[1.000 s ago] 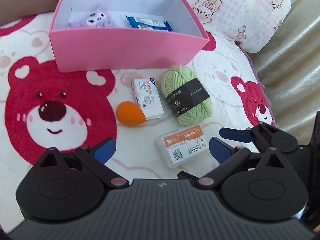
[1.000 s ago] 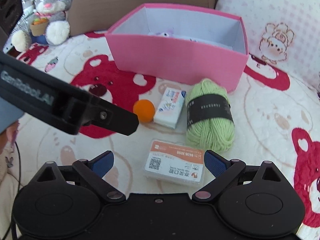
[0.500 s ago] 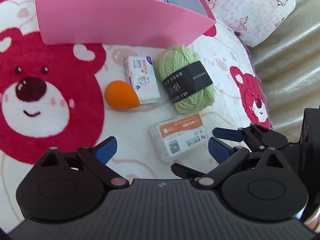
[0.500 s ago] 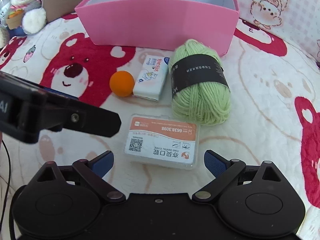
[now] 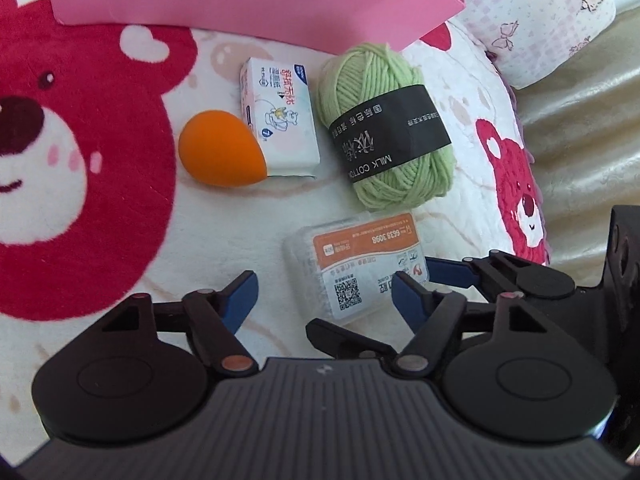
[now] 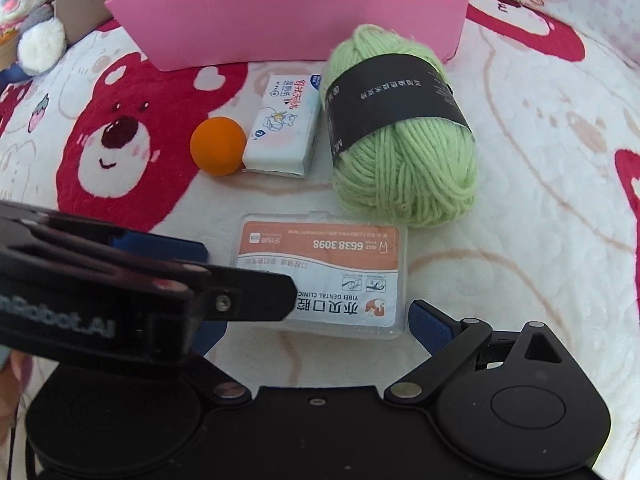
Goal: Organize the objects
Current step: 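Lower the left tool over the dental-floss box and close its fingers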
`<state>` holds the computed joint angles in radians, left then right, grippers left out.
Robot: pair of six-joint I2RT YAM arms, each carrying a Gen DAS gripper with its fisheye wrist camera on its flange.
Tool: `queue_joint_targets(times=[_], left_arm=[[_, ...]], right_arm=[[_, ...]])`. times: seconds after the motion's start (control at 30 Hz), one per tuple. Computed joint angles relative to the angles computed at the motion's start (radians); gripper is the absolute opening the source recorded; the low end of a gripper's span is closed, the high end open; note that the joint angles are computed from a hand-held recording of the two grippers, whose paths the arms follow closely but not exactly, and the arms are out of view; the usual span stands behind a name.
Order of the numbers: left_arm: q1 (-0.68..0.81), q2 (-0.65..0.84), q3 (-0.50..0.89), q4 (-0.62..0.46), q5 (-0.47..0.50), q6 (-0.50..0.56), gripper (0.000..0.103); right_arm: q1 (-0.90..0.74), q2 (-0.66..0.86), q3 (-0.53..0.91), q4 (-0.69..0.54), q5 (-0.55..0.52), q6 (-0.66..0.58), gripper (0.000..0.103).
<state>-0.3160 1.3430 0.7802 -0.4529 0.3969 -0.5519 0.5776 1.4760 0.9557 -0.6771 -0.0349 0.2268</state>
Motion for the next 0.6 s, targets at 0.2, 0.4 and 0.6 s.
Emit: queue_joint_targets(times=[0.2,0.4,0.6], left_arm=[[0.031,-0.003,-0.038,0.073,0.081,-0.035,0.053],[0.027,-0.022,-0.042,0.071,0.068,-0.042,0.046],[0.013,-0.073,-0.043,0.001,-0.024,-0.014,0.047]], right_arm=[[-0.003,-0.017,-0.015,0.018,-0.017,0.001,0.095],[-0.003,-0.022,-0.023,0.038,-0.013,0.005,0.095],[0.000,-0.050,-0.033,0.059,-0.088,-0.026,0.095]])
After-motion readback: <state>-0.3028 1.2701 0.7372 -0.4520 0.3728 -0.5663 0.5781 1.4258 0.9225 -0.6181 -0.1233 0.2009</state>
